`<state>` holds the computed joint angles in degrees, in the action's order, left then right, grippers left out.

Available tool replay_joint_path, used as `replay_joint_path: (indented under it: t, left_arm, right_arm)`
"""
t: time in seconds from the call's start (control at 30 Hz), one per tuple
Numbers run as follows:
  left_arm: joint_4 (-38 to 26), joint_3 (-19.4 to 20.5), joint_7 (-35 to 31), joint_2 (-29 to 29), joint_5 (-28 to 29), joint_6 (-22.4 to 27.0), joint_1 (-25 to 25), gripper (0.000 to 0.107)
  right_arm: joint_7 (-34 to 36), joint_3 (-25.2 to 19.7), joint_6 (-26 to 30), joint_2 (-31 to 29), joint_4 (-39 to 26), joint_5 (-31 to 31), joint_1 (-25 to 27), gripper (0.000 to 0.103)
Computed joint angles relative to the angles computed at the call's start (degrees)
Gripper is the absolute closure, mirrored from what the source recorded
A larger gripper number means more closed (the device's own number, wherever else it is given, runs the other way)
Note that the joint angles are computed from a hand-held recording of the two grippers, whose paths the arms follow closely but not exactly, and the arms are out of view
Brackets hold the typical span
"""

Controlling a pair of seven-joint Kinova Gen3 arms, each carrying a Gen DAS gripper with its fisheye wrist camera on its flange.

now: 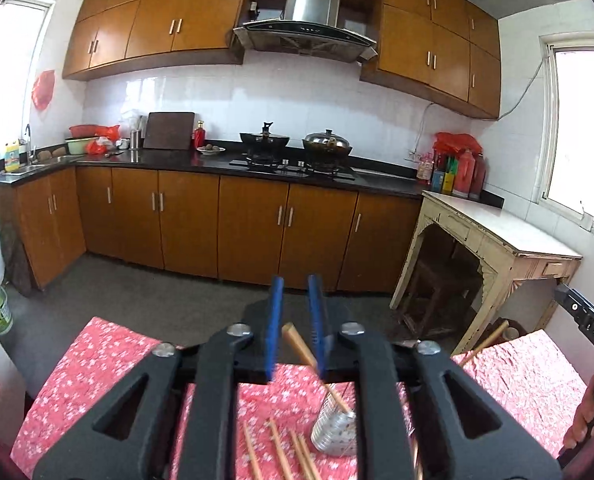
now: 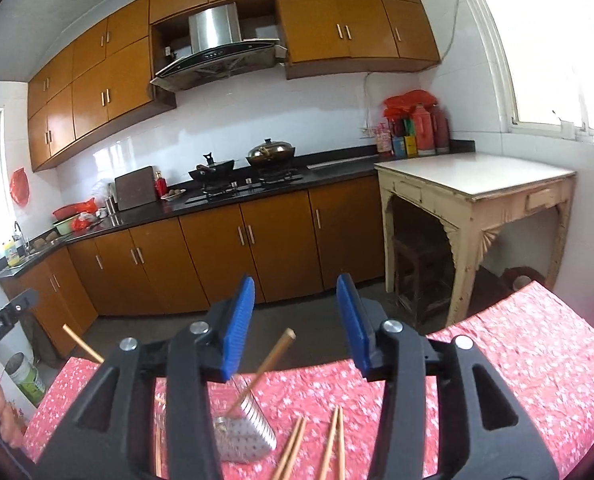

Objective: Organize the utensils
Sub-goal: 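Withdraw both open tools from the holder back toward the chopsticks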

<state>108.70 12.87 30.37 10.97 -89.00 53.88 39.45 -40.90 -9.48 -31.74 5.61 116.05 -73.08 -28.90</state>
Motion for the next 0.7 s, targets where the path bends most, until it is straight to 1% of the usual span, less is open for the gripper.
replay_joint_path:
  t: [0.03, 0.07, 0.17, 0.3, 0.37, 0.43, 0.57, 0.63, 0.7]
  left_arm:
    - [1.35, -0.29, 0.61, -0.73, 0.16, 1.47, 1.34, 0.080]
    - [1.64, 0.49, 0.96, -0.53, 0.26, 3.50, 1.66, 0.077]
    - [4.56, 1.99, 2.43, -1.70, 1.04, 6.78, 3.08, 0.077]
    - [8.82, 4.03, 6.12, -2.45, 2.54, 10.92, 5.08, 0.077]
    - [10.16, 4.66, 7.35, -2.10, 3.50, 12.09, 5.71, 0.077]
    - [11.39, 5.23, 8.92, -1.48, 4.78, 13.14, 6.62, 0.077]
    - [14.14, 6.00, 12.84, 0.19, 6.58, 12.93, 8.56, 0.075]
    - [15.45, 6.41, 14.96, 1.87, 7.15, 13.52, 10.41, 0.070]
    - [16.88, 6.56, 17.49, 3.32, 7.75, 13.76, 12.21, 0.060]
  right_arm:
    - [0.41, -0.12, -0.43, -0.41, 0.79, -0.79, -0.21, 0.058]
    - [0.65, -0.26, -0.68, -0.71, 1.53, -1.35, -0.30, 0.058]
    - [0.94, -0.99, -1.52, -1.47, 4.33, -3.44, -0.61, 0.058]
    - [-1.40, -1.77, -1.70, -1.40, 8.57, -4.03, -0.90, 0.058]
    - [-2.40, -2.12, -2.14, -0.74, 10.23, -4.65, -1.51, 0.058]
    - [-4.96, -2.37, -2.14, -0.34, 12.52, -3.89, -2.13, 0.058]
    - [-9.80, -3.06, -3.00, 1.35, 17.30, -3.17, -4.53, 0.058]
    - [-12.17, -3.22, -2.91, 2.82, 19.46, -3.08, -6.06, 0.058]
    - [-15.79, -3.05, -2.45, 4.80, 21.54, -1.01, -7.36, 0.061]
